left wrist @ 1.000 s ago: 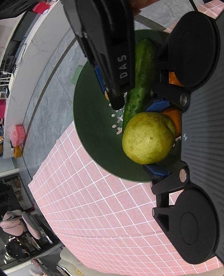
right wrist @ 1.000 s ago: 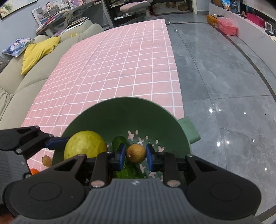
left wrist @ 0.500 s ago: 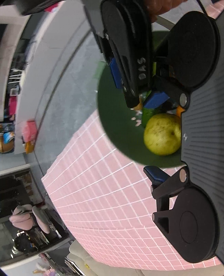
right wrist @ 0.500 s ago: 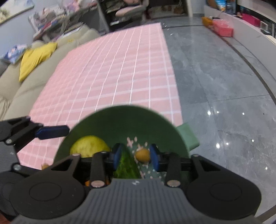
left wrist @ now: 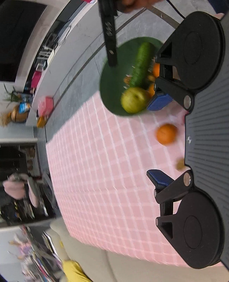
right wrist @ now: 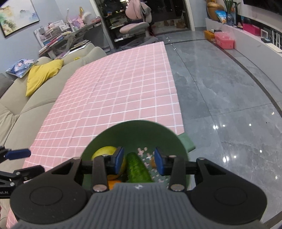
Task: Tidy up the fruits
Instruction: 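Withdraw both tools from the colander back over the table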
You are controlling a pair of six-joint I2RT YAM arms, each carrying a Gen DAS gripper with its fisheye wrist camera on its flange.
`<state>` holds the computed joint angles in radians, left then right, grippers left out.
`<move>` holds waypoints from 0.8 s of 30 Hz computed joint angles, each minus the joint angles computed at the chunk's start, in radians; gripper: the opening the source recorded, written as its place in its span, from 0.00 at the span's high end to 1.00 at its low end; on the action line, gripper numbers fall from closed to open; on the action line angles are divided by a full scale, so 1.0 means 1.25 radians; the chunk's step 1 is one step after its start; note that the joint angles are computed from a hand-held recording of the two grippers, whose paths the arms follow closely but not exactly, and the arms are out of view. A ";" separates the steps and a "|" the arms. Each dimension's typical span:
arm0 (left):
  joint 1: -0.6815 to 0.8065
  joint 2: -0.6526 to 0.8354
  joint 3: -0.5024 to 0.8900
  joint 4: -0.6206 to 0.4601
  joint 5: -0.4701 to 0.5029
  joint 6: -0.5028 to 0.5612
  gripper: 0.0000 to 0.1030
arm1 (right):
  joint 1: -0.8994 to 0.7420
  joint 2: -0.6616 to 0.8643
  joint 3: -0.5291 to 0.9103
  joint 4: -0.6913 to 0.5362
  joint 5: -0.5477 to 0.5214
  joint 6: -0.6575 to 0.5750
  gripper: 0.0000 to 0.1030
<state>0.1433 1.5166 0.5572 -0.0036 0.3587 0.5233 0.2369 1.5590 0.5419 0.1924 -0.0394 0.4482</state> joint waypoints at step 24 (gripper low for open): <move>0.470 0.139 0.022 -0.125 0.201 0.342 0.14 | 0.539 0.045 0.006 -0.020 0.271 0.255 0.65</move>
<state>0.7303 1.6904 0.5846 -0.1600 0.6102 0.9511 0.9105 1.6152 0.5494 0.1674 0.2989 0.7669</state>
